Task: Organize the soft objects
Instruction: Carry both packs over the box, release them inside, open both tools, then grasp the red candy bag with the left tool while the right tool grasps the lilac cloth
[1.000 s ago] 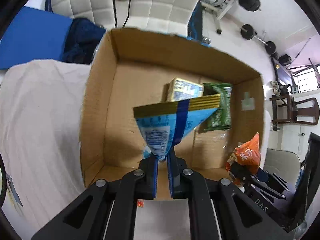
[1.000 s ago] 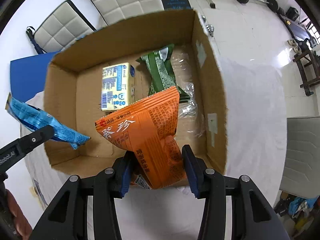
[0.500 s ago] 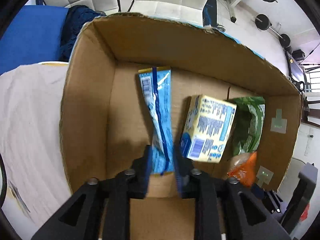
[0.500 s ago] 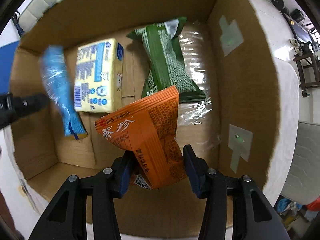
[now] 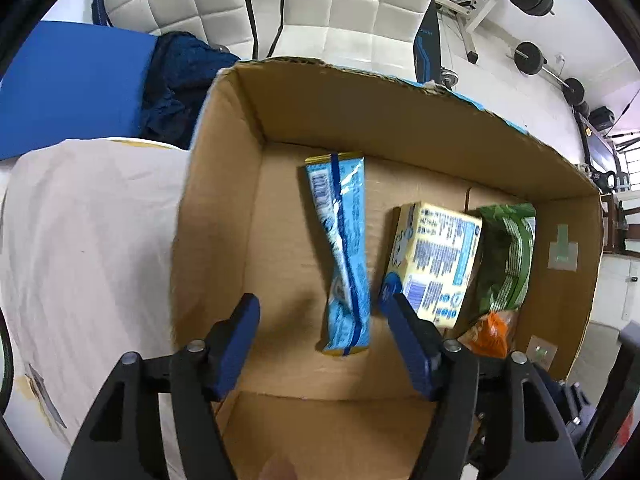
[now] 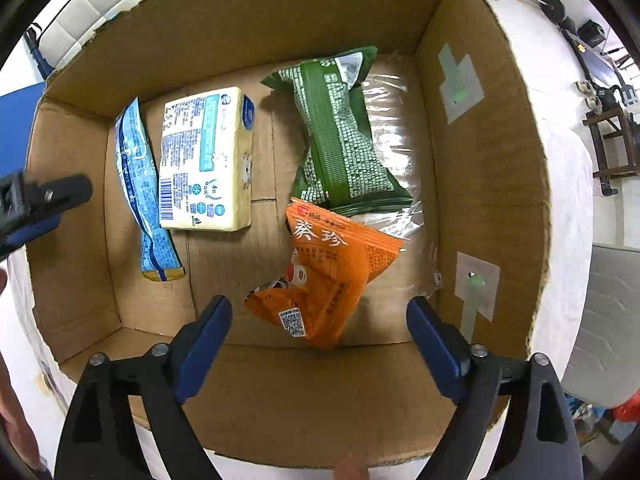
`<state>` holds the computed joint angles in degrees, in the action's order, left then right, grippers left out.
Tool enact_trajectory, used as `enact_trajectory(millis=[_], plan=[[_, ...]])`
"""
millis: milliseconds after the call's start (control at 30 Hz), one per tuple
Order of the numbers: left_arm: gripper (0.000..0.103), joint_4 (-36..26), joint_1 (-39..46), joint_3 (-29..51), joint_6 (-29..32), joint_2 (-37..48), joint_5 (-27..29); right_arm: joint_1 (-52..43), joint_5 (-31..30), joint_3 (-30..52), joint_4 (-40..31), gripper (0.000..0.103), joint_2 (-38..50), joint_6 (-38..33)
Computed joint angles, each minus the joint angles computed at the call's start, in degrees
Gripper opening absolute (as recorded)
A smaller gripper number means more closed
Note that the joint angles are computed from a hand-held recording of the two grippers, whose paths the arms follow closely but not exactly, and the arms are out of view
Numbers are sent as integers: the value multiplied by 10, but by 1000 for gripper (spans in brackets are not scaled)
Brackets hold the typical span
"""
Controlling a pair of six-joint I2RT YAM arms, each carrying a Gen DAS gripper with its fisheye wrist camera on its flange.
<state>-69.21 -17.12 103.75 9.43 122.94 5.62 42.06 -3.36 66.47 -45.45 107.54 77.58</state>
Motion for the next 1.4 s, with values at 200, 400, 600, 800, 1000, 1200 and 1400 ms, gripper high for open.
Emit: enact_trajectory(millis=[200,400,600,800,1000,1200,1400], plan=[[98,73,12,-110,33,-87,-19,20,26,2,-35,103,-37,30],[99,109,14,-193,60,-175,-17,55,63,45,-116,103,-57,44],[99,113,28,-247,87,-273,-4,98,116,94,-189,103,-72,74],[99,87,47,-272,100,-351,7,159,148,136,-251,103,-94,130],[99,50,63,-278,110,-418,18,218,174,166,-295,103,-115,185],[99,7,79,-280,86,-453,33,264,192,151,-306,103,-154,239],[99,30,128,-376,54,-463,15,291,124,-59,-209,103,-261,362]])
